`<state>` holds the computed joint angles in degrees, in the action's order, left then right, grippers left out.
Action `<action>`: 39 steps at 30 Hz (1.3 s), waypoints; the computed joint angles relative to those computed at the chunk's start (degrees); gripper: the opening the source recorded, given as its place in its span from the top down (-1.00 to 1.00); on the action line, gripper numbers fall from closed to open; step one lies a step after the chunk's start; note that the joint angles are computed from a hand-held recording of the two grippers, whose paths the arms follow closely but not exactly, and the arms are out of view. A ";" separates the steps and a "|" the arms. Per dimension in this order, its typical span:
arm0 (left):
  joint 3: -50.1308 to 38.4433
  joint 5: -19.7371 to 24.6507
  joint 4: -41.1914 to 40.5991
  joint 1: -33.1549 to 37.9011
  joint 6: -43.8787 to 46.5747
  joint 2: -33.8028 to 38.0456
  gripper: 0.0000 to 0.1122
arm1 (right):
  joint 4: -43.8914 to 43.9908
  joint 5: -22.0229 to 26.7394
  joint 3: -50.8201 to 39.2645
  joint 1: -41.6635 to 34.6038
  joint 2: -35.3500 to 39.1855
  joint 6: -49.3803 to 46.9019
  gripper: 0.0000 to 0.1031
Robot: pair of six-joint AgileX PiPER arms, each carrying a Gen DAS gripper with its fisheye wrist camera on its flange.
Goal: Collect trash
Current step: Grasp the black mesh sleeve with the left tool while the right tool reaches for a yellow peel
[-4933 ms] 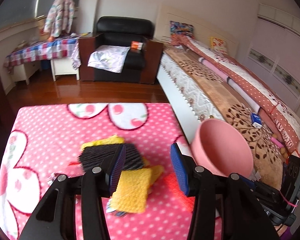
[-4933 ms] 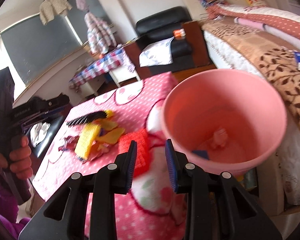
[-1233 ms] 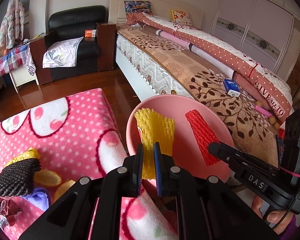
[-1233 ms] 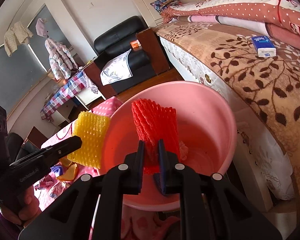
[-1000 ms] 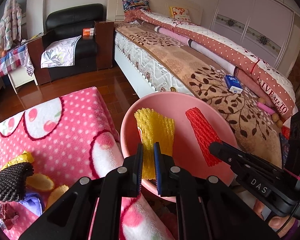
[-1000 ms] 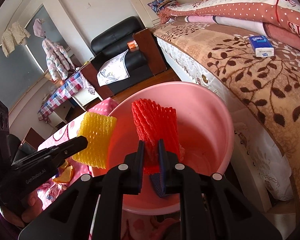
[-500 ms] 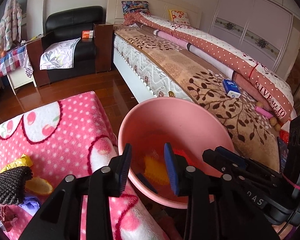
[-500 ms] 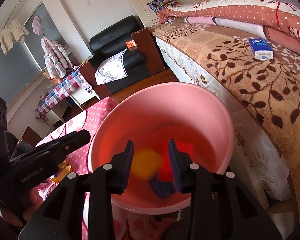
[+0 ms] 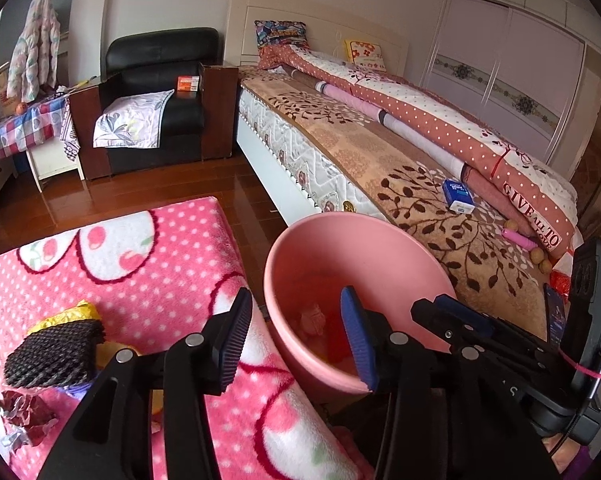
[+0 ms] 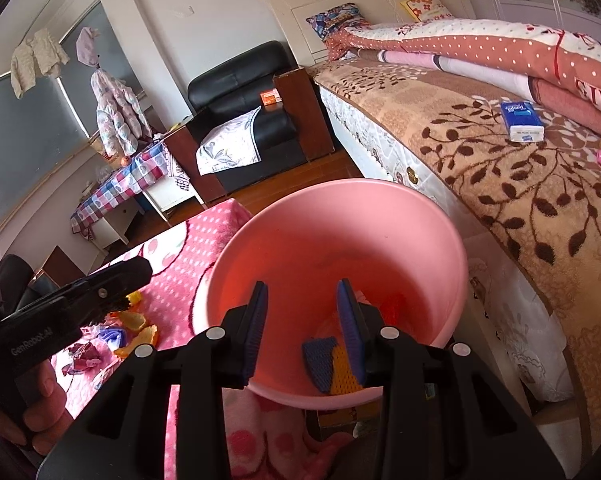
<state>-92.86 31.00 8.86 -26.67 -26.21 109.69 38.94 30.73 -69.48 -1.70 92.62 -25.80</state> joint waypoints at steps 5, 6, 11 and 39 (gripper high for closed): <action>6.48 -1.89 1.41 0.77 -2.24 -5.28 0.13 | -0.48 -0.46 1.63 1.71 -2.45 0.26 0.29; 7.73 -2.10 1.53 0.99 -2.45 -6.33 0.13 | -0.67 -0.57 1.93 2.08 -2.92 0.43 0.29; 13.90 -3.36 3.27 2.02 -4.26 -11.51 0.13 | -1.16 -0.66 2.93 3.98 -4.66 1.30 0.29; 33.54 -3.85 8.82 13.47 -8.44 -28.78 0.13 | -1.44 0.64 2.93 11.35 -5.09 0.70 0.29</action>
<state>-59.31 27.15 17.68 -13.20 -34.65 80.91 37.50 31.37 -66.55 9.65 87.54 -25.10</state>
